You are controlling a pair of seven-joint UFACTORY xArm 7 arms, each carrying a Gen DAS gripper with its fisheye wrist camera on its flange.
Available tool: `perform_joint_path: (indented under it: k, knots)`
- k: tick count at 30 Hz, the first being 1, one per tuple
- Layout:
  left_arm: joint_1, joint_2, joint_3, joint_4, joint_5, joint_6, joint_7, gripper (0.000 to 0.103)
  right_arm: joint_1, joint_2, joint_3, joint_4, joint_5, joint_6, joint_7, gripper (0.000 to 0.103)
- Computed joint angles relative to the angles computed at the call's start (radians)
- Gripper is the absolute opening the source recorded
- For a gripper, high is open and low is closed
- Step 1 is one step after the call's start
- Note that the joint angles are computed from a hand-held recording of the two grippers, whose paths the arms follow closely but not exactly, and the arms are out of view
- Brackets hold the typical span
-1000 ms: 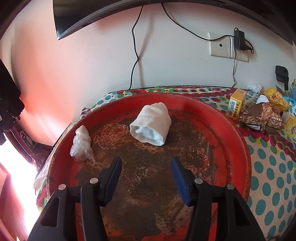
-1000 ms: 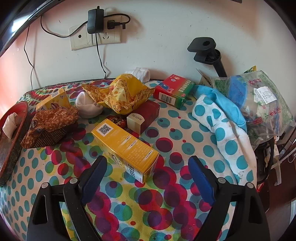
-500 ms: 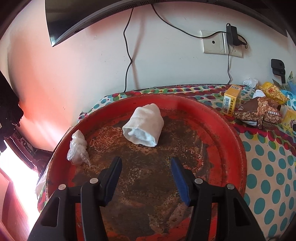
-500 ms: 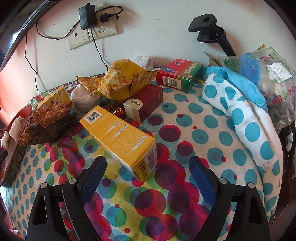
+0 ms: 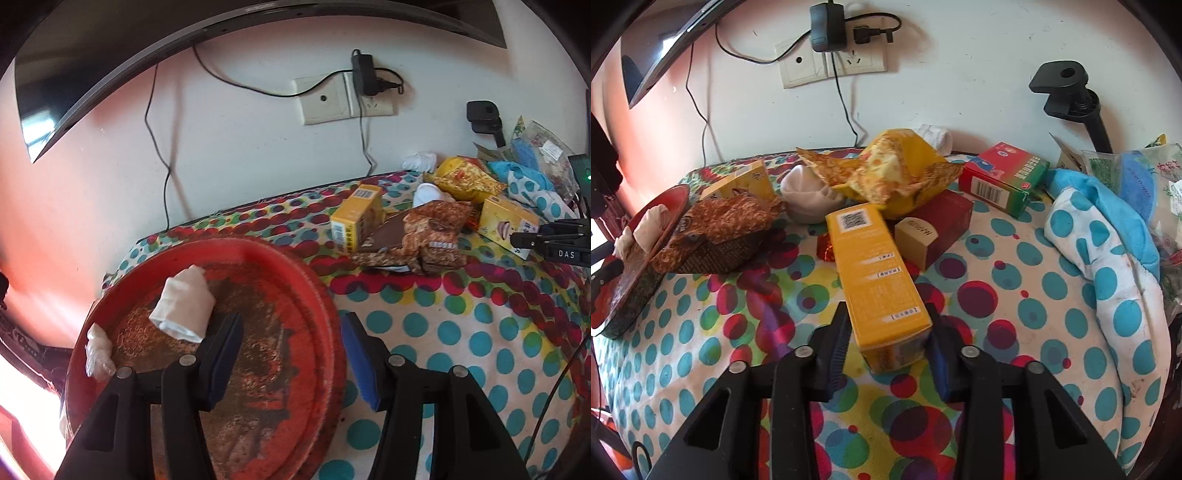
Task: Organize objects
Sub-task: 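Move the right gripper back to the snacks and grasp the tall yellow box, then grasp the brown chocolate snack bag with the left gripper while the right holds the yellow box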
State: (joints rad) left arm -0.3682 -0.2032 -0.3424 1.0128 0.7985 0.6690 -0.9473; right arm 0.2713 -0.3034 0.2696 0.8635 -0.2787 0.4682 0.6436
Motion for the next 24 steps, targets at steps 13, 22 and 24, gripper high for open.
perform_joint_path:
  k: [13,22,24]
  knots:
    - [-0.145,0.278,0.068,0.273,-0.083,-0.045,0.215,0.057,0.017,0.010,0.007,0.016,-0.027,0.026,0.001,0.028]
    - [-0.226,0.343,0.116,0.361,-0.164,-0.008,0.339,0.057,0.025,0.016,0.001,0.019,-0.013,0.041,-0.012,0.028]
    - [-0.239,0.356,0.121,0.383,-0.165,0.004,0.350,0.057,0.024,0.015,0.003,0.018,-0.014,0.042,-0.011,0.028]
